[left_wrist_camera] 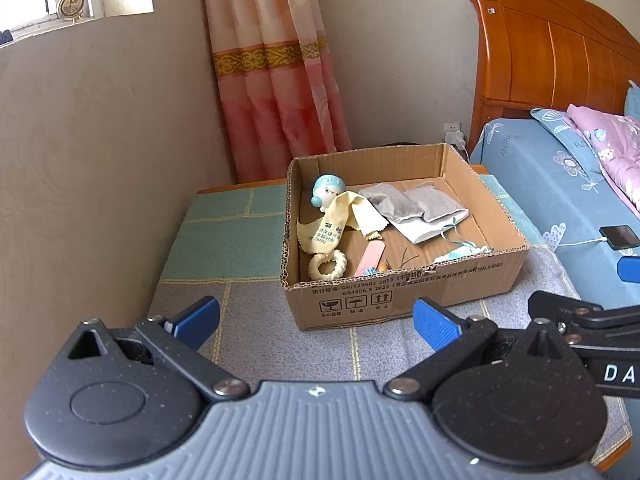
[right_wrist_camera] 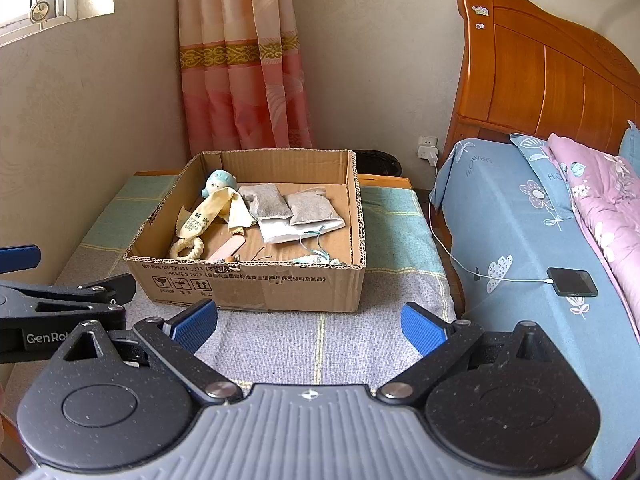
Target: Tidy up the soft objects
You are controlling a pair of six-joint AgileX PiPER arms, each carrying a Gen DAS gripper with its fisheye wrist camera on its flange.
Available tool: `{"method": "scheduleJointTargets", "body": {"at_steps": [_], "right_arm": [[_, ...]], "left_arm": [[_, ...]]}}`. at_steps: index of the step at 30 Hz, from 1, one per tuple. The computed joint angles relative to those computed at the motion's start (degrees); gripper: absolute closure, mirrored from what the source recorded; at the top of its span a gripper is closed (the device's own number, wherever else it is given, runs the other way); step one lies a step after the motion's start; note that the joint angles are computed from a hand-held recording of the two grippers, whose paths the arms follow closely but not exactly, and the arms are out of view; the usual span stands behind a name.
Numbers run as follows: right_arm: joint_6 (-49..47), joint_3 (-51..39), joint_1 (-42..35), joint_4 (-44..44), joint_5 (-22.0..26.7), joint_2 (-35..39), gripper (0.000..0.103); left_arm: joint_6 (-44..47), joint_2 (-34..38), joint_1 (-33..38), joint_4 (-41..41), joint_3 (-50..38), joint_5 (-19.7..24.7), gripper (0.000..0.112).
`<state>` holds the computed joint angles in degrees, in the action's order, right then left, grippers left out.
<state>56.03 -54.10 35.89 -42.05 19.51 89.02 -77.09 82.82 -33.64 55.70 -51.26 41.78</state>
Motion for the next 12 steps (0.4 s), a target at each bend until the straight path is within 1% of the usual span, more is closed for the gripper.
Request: {"method": "scheduleJointTargets", "body": {"at_steps": [12], "right_arm": [[-0.44, 0.04, -0.01, 0.44, -0.13, 0.11, 0.003]], "left_arm": [[-0.01, -0.09, -0.04, 0.10, 0.05, 0.13, 0.010]]}}
